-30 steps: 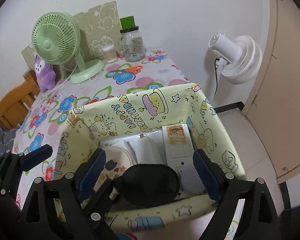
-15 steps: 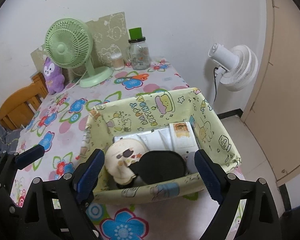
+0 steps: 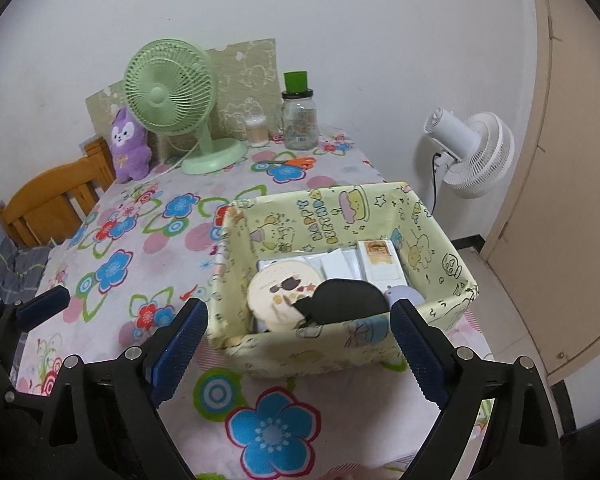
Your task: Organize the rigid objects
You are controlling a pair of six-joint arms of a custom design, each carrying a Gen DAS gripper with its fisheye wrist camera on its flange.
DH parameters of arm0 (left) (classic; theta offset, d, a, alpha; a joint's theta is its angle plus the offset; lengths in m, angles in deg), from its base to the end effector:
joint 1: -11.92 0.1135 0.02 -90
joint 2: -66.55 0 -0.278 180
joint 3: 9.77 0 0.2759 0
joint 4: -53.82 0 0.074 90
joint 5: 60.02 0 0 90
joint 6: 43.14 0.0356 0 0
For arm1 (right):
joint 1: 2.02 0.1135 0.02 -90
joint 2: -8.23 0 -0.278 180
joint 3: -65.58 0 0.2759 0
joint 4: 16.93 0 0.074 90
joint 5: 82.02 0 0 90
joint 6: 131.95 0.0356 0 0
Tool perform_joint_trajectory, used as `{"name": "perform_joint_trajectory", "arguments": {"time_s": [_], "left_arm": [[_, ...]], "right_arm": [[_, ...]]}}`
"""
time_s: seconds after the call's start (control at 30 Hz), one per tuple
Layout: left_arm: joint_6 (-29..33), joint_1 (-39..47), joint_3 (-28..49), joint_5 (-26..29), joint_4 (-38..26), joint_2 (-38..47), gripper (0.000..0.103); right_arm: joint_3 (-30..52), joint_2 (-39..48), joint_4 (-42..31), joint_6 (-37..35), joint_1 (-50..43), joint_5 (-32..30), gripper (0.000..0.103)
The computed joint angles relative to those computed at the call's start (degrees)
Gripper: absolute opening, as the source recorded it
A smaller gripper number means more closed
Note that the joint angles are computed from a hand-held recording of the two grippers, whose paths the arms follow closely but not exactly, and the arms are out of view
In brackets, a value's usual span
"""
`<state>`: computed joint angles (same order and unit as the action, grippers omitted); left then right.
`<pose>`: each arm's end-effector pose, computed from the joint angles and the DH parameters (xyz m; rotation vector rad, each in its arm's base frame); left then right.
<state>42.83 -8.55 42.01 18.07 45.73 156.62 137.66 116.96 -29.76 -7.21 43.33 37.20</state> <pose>0.2948 -0.1022 0.1418 0.2395 2.3461 0.0401 0.2927 0.2716 0.1322 0.0077 2.2977 0.0868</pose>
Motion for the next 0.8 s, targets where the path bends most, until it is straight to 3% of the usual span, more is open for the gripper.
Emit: {"name": "perform_joint_trajectory", "arguments": {"time_s": [0.3, 0.8], "left_arm": [[1.0, 5.9, -9.0, 0.0, 3.2, -9.2, 0.103], [0.8, 13.7, -16.5, 4.4, 6.0, -20.1, 0.103]], "right_arm": [[-1.4, -0.8, 2.8, -1.1, 4.2, 4.1, 0.097], [-3.8, -2.6, 7.4, -0.4, 7.4, 7.1, 0.098]]}}
